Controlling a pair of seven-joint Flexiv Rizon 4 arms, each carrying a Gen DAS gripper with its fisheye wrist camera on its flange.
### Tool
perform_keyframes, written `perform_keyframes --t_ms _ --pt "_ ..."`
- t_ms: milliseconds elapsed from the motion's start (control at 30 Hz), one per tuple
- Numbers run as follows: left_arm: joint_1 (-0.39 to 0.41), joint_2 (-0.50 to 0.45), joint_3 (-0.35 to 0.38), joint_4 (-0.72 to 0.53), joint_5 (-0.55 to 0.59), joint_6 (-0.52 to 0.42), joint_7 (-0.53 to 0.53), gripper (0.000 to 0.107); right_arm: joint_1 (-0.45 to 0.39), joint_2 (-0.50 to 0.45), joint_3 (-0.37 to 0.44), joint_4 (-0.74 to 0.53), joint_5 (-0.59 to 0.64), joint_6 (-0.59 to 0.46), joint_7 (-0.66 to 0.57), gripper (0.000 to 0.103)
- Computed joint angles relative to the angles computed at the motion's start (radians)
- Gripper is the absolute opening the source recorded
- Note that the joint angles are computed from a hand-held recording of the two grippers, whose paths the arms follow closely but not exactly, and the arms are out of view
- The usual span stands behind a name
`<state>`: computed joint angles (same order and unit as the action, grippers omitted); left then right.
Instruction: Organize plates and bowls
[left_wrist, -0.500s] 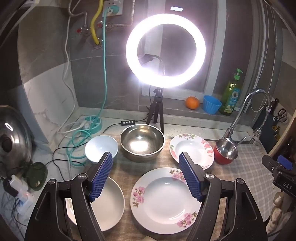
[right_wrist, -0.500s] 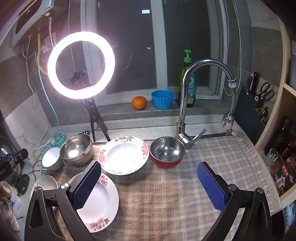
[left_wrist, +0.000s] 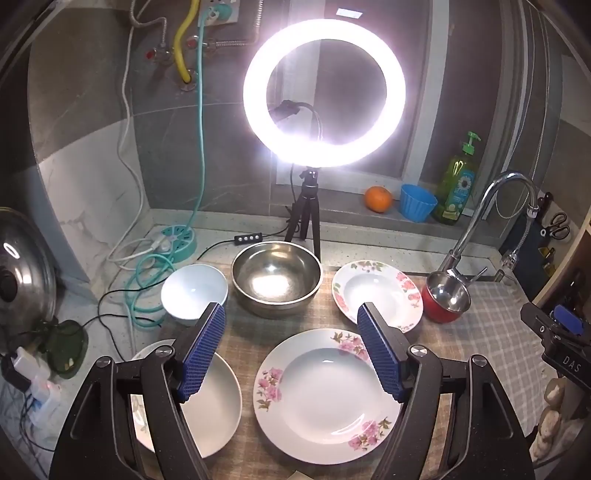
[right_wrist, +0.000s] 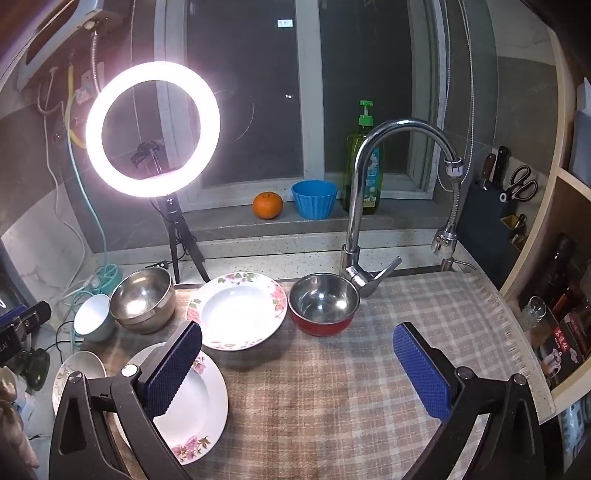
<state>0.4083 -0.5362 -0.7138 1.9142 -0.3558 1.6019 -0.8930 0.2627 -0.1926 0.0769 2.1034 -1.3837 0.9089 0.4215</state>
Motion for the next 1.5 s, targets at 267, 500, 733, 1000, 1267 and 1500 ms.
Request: perform_keyframes --t_ms 267,500,733,1000,1267,1500 --pt "-0.009 0.004 0.008 -0.006 -0.01 -0.013 0.013 0.074 -0.005 0.002 0.0 0.007 0.001 0.008 0.006 0.102" --pt "-0.017 0.003 0.015 -0.013 -0.024 -0.018 0.022 0.074 -0.005 0.0 -0.002 0.008 -0.006 0.01 0.012 0.102" --pt "-0.007 0.001 0.002 -0.01 -0.03 -0.014 0.033 0.074 -0.003 -0.008 -0.003 0.001 -0.004 0.01 0.007 0.102" --pt "-0.018 0.002 0.011 -0.014 -0.044 -0.02 0.041 0.074 -0.003 -0.01 -0.004 -0.001 -0.001 0.012 0.005 0.102" --pt "-0.022 -0.001 0.013 -0.016 -0.047 -0.016 0.043 0.074 -0.002 -0.016 -0.008 -0.004 -0.002 0.019 0.007 0.102" --pt "-0.022 -0.001 0.013 -0.015 -0.046 -0.016 0.043 0.074 -0.002 -0.017 -0.007 -0.003 0.003 0.019 0.001 0.102"
